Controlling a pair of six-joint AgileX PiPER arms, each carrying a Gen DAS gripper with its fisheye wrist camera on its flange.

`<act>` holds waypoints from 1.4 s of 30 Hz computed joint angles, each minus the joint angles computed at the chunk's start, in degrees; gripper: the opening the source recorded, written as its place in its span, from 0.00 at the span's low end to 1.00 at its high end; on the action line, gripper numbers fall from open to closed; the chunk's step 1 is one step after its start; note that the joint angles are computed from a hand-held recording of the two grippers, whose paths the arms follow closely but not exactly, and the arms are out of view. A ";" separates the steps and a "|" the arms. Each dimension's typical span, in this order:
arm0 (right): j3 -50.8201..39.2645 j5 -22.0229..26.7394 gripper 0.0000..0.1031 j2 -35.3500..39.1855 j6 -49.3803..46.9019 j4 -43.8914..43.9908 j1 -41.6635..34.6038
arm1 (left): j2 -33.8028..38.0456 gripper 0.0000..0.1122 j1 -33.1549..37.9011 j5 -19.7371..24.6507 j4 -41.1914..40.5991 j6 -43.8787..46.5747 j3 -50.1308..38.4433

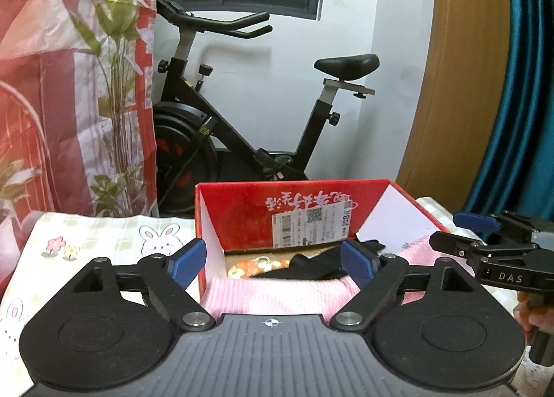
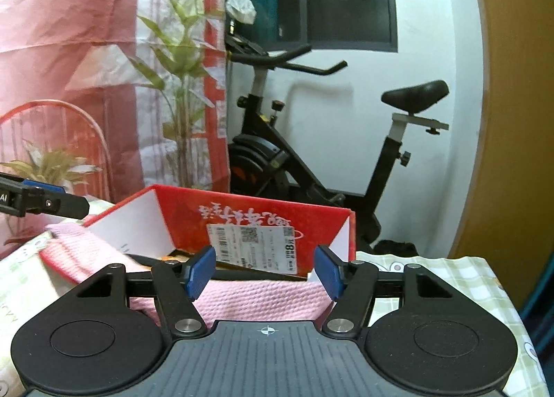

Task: Organize soft objects
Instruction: 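Lower the eye mask into the box and open both tools, then move both tools down and close them on the cream knit towel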

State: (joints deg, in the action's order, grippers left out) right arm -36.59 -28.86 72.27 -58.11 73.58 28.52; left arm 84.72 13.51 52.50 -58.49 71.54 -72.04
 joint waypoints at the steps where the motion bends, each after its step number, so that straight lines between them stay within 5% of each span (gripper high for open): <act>1: 1.02 -1.11 0.58 -1.01 0.02 0.18 1.35 | -0.58 0.77 1.33 1.36 -0.42 0.72 0.57; 10: 9.25 -9.95 0.58 -9.00 0.89 7.04 13.21 | -3.90 0.77 11.80 8.51 -2.55 6.78 6.96; 19: 13.85 -15.80 0.56 -8.15 8.24 9.67 20.17 | -1.49 0.75 13.87 7.61 -0.56 7.15 10.78; 33: 15.33 -5.33 0.50 0.75 20.84 3.20 15.60 | 3.59 0.70 10.83 0.41 1.20 6.98 16.22; 36: 14.95 -1.91 0.42 1.27 22.77 0.27 13.17 | 4.36 0.66 10.34 0.58 1.31 7.24 16.87; 42: 14.36 -1.08 0.22 0.44 21.74 -0.20 12.95 | 3.86 0.34 10.81 1.77 1.01 9.61 17.94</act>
